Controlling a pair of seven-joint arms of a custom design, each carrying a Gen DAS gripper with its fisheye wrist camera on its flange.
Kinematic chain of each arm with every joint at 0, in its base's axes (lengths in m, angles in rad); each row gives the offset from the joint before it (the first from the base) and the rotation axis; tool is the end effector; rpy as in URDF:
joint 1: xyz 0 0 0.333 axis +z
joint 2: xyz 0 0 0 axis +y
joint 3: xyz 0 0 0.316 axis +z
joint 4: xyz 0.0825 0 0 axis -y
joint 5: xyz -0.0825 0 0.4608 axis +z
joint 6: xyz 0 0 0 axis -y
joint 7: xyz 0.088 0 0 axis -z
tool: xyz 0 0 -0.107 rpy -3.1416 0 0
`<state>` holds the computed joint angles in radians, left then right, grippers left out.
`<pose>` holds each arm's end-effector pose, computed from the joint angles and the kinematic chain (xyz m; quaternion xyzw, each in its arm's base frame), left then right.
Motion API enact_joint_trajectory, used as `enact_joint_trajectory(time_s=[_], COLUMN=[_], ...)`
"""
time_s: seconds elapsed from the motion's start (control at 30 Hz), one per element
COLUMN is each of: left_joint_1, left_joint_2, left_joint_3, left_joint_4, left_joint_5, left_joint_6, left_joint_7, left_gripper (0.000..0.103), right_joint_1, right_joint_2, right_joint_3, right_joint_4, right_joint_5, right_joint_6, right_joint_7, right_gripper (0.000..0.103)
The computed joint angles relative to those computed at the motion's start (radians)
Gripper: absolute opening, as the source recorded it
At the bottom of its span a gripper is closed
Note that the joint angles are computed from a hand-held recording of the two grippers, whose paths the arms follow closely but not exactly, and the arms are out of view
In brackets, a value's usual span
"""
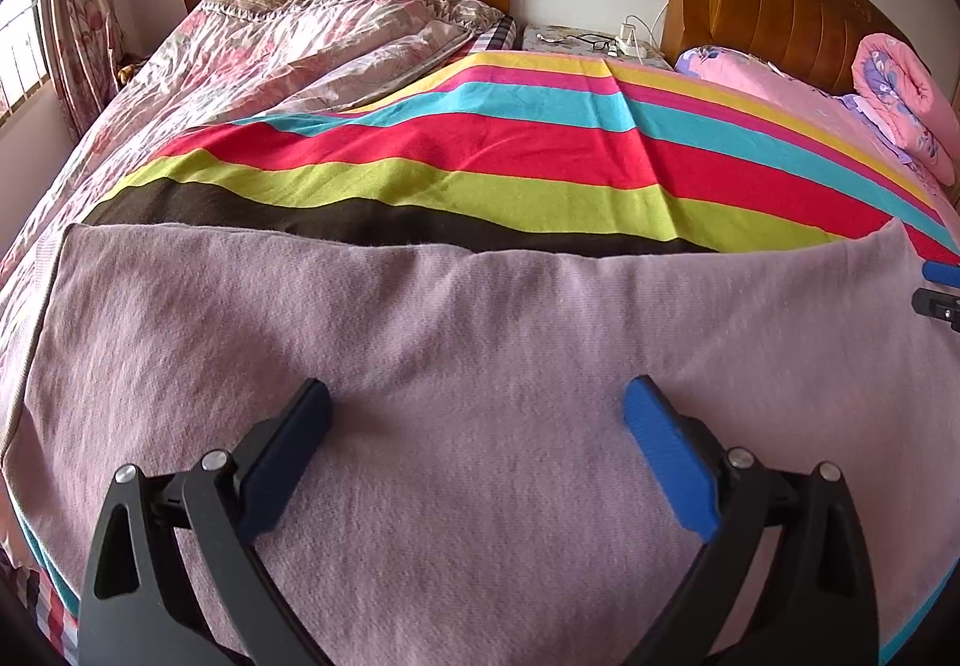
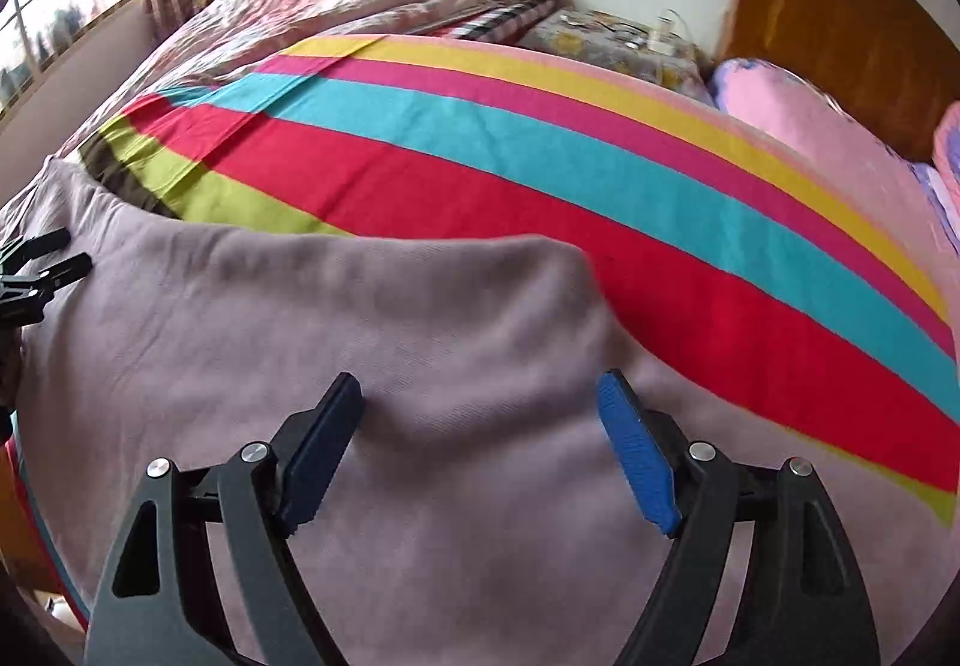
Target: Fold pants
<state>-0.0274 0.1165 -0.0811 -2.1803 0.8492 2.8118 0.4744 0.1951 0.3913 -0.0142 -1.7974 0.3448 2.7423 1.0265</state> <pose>0.6287 -0.1049 0.3315 -0.7469 0.5807 -0.1891 0.2630 0.7400 0.1227 0.3474 -0.8102 0.5099 -0.1623 0.2394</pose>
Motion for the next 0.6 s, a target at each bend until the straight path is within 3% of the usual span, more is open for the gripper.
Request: enact_joint_trajectory(time_s=[0.07, 0.17, 0.23, 0.27, 0.33, 0.4, 0.47, 0.6], left_joint_1=[0.000, -0.002, -0.005, -0.012, -0.037, -0.052, -0.071, -0.129], left_joint_2=[0.000, 0.004, 0.004, 0.001, -0.024, -0.051, -0.028, 0.153], left_joint_3=[0.000, -0.001, -0.004, -0.007, -0.011, -0.025, -0.047, -0.123], left_joint_4=[0.000, 0.007, 0.014, 0.021, 0.030, 0.038, 0.091, 0.319], left_joint_5=[0.001, 0.004, -0.002, -0.003, 0.062, 0.137, 0.188, 0.017], left_joint_6=[-0.001, -0.013, -0.038, -0.075, -0.147, -0.123, -0.076, -0.018], left_joint_7=[-0.001, -0.002, 0.002, -0.005, -0.091, -0.153, -0.166, 0.149], left_gripper=[0.099, 0.100, 0.101, 0.100, 0.099, 0.099, 0.101, 0.102], right_joint_1=[0.004, -0.057, -0.009, -0.017, -0.086, -0.106, -0.162, -0.271], right_joint_2=[-0.021, -0.028, -0.048, -0.069, -0.106, -0.130, -0.148, -0.193], right_joint_3=[-0.033, -0.031, -0.118, -0.126, -0.085, -0.101, -0.073, 0.014], right_joint_4=[-0.038, -0.049, -0.079, -0.103, -0.142, -0.177, -0.201, -0.238], right_joint_5=[-0.031, 0.025, -0.091, -0.103, -0.035, -0.034, 0.044, 0.321], right_joint_6=[0.016, 0.018, 0.059, 0.085, 0.109, 0.130, 0.137, 0.134], right_joint_7=[0.023, 0.002, 0.136, 0.147, 0.079, 0.091, 0.035, -0.187], right_gripper=[0.079, 0.083, 0.083, 0.083, 0.084, 0.084, 0.084, 0.084])
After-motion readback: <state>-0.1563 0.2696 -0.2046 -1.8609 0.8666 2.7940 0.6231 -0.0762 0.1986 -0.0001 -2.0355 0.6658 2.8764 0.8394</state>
